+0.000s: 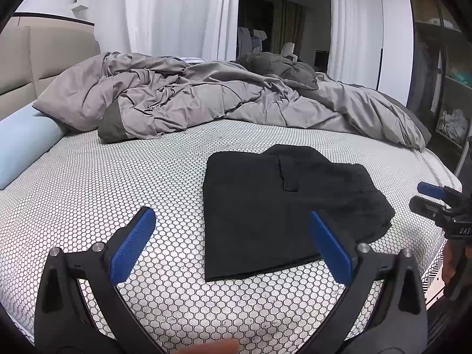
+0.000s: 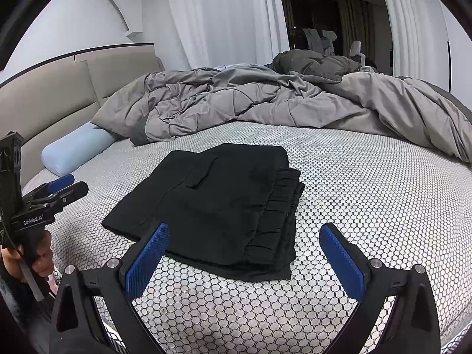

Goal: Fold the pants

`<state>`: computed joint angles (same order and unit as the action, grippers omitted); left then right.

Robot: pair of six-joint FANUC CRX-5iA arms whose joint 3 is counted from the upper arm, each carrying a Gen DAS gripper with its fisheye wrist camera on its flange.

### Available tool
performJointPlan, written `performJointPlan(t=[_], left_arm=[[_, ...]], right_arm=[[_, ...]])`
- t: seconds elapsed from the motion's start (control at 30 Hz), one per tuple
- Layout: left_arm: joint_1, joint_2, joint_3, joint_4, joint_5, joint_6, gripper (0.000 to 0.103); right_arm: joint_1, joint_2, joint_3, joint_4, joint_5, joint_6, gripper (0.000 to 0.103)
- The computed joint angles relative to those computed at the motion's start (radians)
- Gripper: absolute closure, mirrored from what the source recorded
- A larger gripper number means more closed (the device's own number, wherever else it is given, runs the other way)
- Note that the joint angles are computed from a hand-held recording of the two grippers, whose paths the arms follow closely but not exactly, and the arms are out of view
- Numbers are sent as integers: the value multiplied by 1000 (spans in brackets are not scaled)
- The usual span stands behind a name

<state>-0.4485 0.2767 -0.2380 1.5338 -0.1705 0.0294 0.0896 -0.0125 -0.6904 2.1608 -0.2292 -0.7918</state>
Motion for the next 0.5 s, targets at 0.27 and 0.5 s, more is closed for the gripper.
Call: performJointPlan(t=[0.27,0.5], left_arm=[[-31,-3,-10,105,28,-93,1],[-45,-6,-13,154,37,-138,1]], right_arm=[[5,2,-1,-9,-3,12,0],[24,6,-3,-58,-16,58,0]])
